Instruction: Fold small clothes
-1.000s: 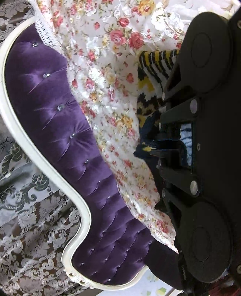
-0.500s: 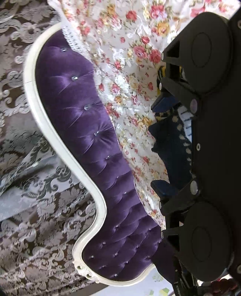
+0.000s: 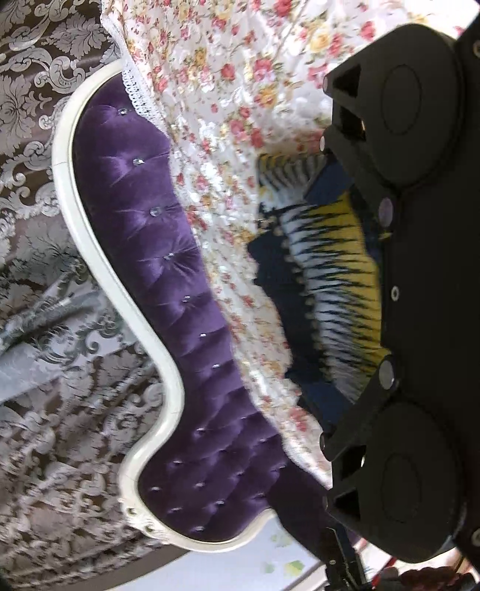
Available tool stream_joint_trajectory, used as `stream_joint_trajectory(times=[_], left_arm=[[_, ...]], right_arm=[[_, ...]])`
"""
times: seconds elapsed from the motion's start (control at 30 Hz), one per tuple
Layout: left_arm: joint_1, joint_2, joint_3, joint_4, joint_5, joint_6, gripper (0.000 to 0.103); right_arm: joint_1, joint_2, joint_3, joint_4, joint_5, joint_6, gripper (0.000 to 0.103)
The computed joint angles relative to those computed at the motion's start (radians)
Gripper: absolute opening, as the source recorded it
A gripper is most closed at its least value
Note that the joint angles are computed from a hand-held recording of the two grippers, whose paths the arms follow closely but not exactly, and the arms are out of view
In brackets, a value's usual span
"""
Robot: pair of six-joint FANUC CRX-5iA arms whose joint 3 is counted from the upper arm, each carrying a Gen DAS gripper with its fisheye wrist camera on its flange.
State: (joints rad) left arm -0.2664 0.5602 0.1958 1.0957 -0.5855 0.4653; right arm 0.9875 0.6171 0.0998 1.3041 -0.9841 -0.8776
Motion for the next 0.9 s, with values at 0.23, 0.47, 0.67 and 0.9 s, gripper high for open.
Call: stream_joint_trajectory(times=[0.23, 0.47, 0.67, 0.9], left_arm=[[-0.009, 0.066, 0.075, -0.291, 0.018, 0.120, 0.086], [-0.018, 0.151, 0.182, -0.456, 0.063, 0.255, 0.086], [-0.018, 0.242, 0.370, -0.686, -0.030, 0.514, 0.090], [-0.024, 0.281, 0.448, -0.774, -0.077, 0.600, 0.103]], right_arm=[[0.012, 0.073, 0.113, -0.172, -0.017, 0.256, 0.103], [0.007, 0.177, 0.291, -0.321, -0.129, 0.573, 0.103], [-0.017, 0.171, 0.261, -0.328, -0.094, 0.532, 0.103], [-0.026, 0.159, 0.233, -0.318, -0.061, 0.509, 0.103]])
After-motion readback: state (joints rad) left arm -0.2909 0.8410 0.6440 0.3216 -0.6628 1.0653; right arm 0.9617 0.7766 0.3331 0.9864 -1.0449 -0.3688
